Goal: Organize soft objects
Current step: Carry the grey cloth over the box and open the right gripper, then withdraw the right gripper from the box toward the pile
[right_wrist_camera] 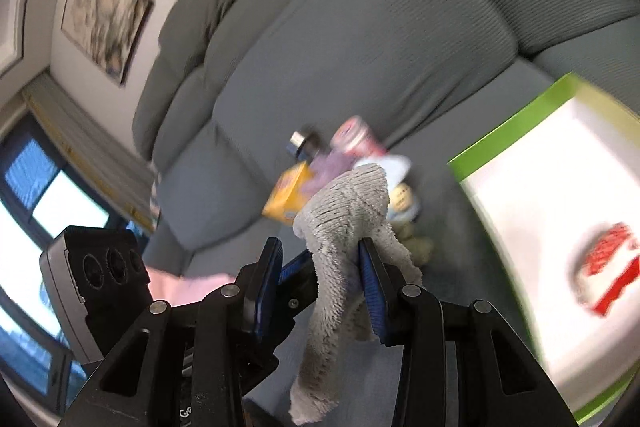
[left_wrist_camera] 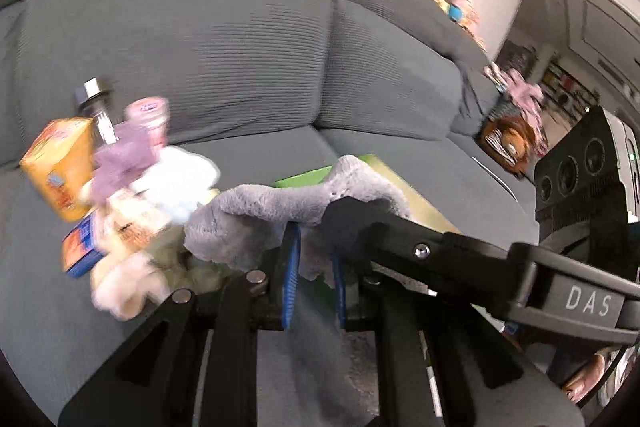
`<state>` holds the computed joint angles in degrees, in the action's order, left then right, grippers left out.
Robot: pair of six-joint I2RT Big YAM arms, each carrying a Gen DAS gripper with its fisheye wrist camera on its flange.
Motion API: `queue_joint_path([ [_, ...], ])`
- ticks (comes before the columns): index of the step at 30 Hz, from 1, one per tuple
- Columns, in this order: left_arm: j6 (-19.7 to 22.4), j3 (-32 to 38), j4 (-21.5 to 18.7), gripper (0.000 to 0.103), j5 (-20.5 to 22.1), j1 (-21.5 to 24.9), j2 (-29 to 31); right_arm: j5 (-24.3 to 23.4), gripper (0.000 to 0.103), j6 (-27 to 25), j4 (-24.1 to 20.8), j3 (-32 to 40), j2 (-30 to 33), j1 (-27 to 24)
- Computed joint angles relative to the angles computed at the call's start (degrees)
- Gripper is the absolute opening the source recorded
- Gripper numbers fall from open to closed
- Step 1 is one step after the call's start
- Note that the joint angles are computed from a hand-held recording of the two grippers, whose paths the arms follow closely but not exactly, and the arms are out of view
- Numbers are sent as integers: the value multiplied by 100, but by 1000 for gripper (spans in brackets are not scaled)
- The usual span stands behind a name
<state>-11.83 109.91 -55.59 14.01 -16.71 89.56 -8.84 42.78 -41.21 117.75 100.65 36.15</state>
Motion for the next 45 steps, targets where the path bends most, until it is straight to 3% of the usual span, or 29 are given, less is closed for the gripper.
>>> queue_joint_path([
  [7, 301, 1201, -511, 11, 70, -574, 945, 417, 42, 566, 1035, -1435, -821, -413],
  [14, 381, 2306, -1182, 12, 305, -802, 1862, 899, 42, 1096, 1099, -1849, -1002, -637],
  [19, 301, 2715, -1431, 12, 380, -855, 2237, 915, 42, 1357, 1200, -1992, -970, -791],
  [23, 231, 2557, -1435, 22, 523, -816, 2198, 1544, 43, 1334, 770, -1788, -896, -742],
  [24, 198, 2422, -1374, 32, 536, -797, 2122, 1691, 44, 1262, 691, -1748, -895, -720],
  [26, 129, 2139, -1220, 48, 535, -744, 1938, 1966, 54, 1081, 677, -1713, -920, -653],
  [28, -5, 1815, -1040, 56, 530, -652, 1711, 2142, 74, 953, 754, -1752, -958, -600],
  [33, -171, 1074, -640, 64, 546, -369, 1118, 2373, 83, 732, 878, -1678, -925, -472],
  [35, -211, 724, -472, 67, 465, -219, 840, 2723, 90, 806, 406, -1342, -741, -384],
  [41, -382, -353, -159, 69, 82, 425, -26, 4341, 90, 956, -2276, 671, 476, -72],
  [45, -388, -1029, -116, 70, -114, 1039, -548, 4611, 90, 927, -3282, 1649, 1179, -43],
])
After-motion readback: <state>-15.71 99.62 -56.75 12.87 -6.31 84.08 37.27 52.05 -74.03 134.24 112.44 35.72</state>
